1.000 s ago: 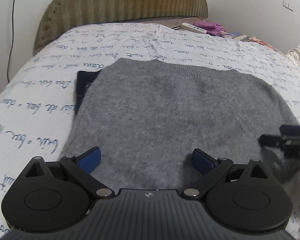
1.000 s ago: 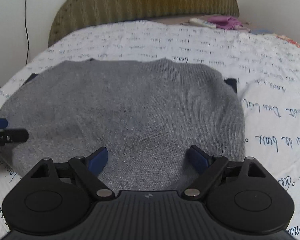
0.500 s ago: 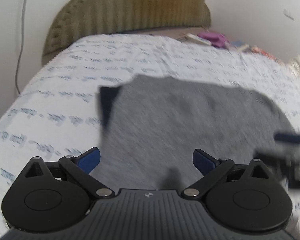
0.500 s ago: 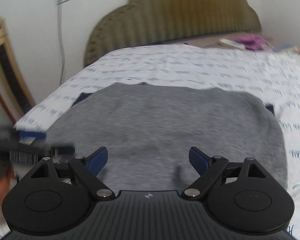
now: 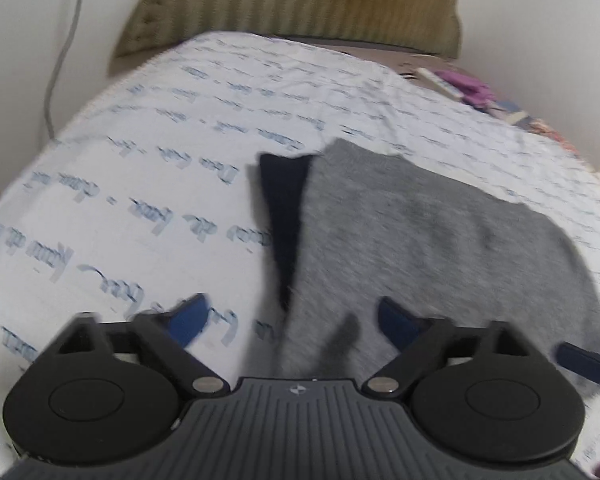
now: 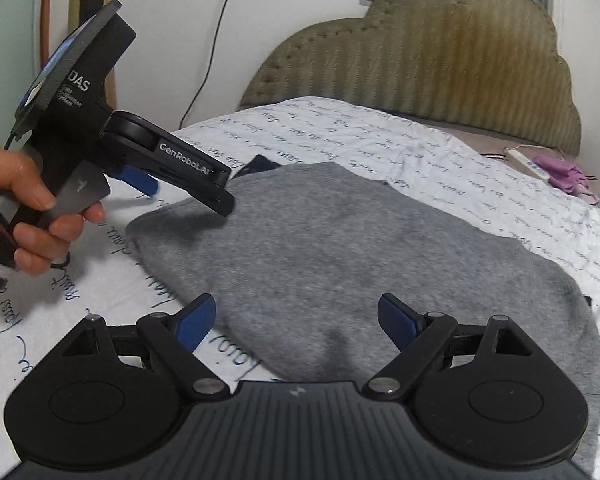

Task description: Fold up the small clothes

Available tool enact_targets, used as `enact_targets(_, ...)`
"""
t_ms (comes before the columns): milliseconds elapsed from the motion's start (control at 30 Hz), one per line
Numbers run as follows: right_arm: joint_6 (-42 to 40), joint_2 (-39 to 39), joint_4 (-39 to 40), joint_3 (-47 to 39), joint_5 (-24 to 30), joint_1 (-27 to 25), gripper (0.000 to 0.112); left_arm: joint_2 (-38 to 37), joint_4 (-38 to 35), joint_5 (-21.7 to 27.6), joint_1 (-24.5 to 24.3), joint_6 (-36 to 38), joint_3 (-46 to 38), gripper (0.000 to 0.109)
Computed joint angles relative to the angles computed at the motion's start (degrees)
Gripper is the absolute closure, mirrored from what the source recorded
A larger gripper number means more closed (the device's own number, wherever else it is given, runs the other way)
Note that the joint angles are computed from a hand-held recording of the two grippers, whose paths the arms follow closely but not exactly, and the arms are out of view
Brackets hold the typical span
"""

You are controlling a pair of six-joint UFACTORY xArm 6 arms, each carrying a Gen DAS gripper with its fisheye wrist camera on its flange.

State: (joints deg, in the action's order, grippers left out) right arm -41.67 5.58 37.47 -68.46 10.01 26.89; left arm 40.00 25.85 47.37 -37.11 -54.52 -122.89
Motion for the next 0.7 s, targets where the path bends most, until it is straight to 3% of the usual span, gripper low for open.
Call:
enact_targets(100, -0.15, 0.43, 0.02, -0.4, 1.01, 0.18, 0.023, -3.48, -5.06, -4.05, 0.51, 0.97, 6.72, 0.068)
enact_targets(200, 0.22, 0.59, -0.15, -0.19, 1.33, 0.34, 0.023, -7.26, -8.61, -9.22, 0.93, 1.05, 14.01, 0.085)
enact_targets(300, 0.47, 1.04, 0.94, -0.89, 3.01, 0.04, 0.023, -9.5, -8.26, -11.04, 0.58, 1.61, 17.47, 0.099)
enact_targets(633, -2.09, 1.06, 3.69, -1.98, 5.29, 0.03, 0.023, -10.26, -3.83, -5.36, -1.0, 6.93, 17.16, 0.1)
enact_targets(667, -1.08, 1.42, 2.42, -2.26, 5.56, 0.06, 0.023, -10.26, -3.88, -5.24, -0.89, 6.56, 16.91, 0.097)
enact_targets(700, -0.53, 1.57, 1.54, -2.44, 6.01, 0.1, 0.023, -10.19, -3.26, -4.77, -0.89, 6.14, 16.41, 0.086)
